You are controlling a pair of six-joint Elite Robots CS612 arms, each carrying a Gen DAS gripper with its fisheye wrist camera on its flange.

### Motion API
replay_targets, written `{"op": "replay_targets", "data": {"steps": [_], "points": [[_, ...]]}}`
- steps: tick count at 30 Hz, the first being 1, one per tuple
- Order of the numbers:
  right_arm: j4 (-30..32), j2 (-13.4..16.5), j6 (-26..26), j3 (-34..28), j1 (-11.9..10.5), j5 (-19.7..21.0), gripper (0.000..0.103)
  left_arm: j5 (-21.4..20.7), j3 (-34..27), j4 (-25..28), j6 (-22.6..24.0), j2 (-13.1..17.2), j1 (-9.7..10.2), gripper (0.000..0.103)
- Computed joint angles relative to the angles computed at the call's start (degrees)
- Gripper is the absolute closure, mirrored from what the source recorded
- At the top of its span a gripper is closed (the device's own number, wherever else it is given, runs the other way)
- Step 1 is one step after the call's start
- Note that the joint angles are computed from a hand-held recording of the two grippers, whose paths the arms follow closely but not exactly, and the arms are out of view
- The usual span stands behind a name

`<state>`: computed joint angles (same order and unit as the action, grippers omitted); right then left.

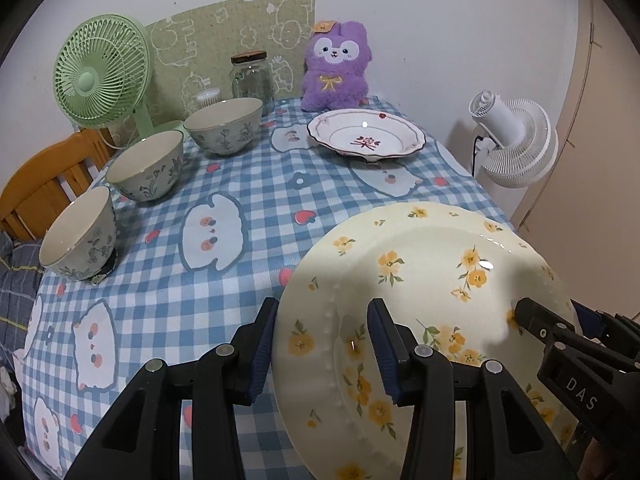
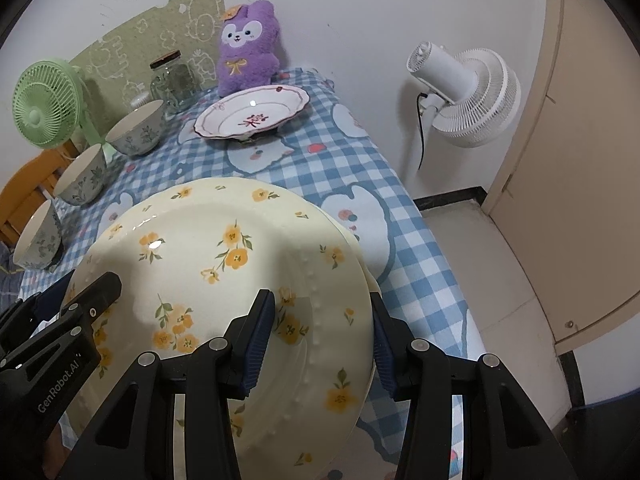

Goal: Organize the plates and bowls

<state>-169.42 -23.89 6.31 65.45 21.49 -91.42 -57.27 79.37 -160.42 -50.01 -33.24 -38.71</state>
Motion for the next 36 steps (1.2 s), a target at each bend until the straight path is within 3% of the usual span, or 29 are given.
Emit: {"op": "replay_targets", "data": {"steps": [12,18,29,36], "points": [[-0.72,0.99,-0.53,-0.83,0.05,-1.36,0.054,-2.71,-1.40,1.88,-0.44,1.17,0.49,0.057],[-0.52,1.45,-1.55,-1.69,0.41,-3.16,0.054,-2.20,-1.71,2.12,-0.22,1.49,0.44,0.057],[0.52,2.53,-2.72,-3.85,1.17,-6.82,0.054,-4.97,-2.15,0.76,-0.24,2.14,1.38,0.057],[1.84,3.07,-3.06,-5.15,1.58,-9.12,0.053,-3.82,-2.34,0.43,1.35,2.46,1.19,0.057]]}}
